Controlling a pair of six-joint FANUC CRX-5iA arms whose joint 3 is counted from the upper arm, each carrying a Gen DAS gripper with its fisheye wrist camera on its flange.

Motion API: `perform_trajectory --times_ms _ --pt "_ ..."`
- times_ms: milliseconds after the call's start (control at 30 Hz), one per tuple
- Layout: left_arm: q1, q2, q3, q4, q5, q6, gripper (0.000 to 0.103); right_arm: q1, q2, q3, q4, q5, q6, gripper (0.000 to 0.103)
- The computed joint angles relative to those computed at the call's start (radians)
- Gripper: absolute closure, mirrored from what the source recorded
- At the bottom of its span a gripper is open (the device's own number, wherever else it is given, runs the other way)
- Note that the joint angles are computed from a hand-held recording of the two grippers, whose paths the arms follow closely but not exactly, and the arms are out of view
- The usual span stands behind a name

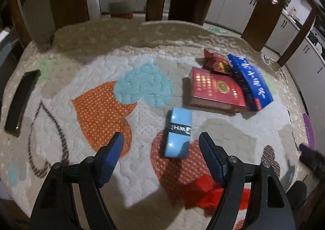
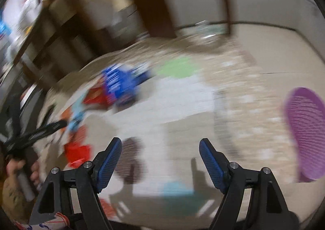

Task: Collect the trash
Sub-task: 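Grasp the light blue tape roll with left tool while right tool grasps red plastic bag, then carry tape roll and red bag over the purple basket and open both tools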

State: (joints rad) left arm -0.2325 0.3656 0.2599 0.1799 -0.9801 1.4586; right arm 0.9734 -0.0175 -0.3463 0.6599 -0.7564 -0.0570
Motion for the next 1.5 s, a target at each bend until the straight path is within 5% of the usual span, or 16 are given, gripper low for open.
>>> perform_trajectory --times_ms 200,333,367,567,733,833,1033,1067,1200,1500 --pt "-0.009 0.060 0.030 0.047 -0.018 -0.098 0.028 -0.006 0.169 0.210 -0.264 0.138 0.391 0.019" --pt "-0.021 0.035 0.003 -0.026 0.040 -0.093 0.074 0.011 0.273 0.351 -0.313 0.087 0.584 0.015" --pt "-0.007 0.030 -0.013 0.004 0.045 -0.110 0.078 0.014 0.291 0.375 -0.319 0.077 0.615 0.013" --pt "0.052 0.012 -0.061 0.094 0.048 -0.146 0.078 0.029 0.420 0.540 -0.340 -0.035 0.773 0.011" --pt "0.072 -0.001 -0.113 0.164 0.075 -0.201 0.078 0.057 0.482 0.605 -0.301 -0.112 0.800 0.012" --pt "0.074 -0.004 -0.125 0.176 0.086 -0.205 0.076 0.080 0.520 0.638 -0.232 -0.189 0.794 0.023" --pt "0.074 0.001 -0.128 0.198 0.099 -0.189 0.069 0.085 0.492 0.611 -0.222 -0.193 0.757 0.039" --pt "0.071 0.000 -0.123 0.183 0.099 -0.182 0.078 0.084 0.481 0.598 -0.225 -0.183 0.746 0.043" --pt "0.083 -0.026 -0.160 0.221 0.115 -0.214 0.078 0.082 0.451 0.573 -0.228 -0.153 0.714 0.069" --pt "0.105 -0.105 -0.242 0.240 0.128 -0.201 0.078 0.077 0.365 0.452 -0.209 -0.090 0.589 0.070"
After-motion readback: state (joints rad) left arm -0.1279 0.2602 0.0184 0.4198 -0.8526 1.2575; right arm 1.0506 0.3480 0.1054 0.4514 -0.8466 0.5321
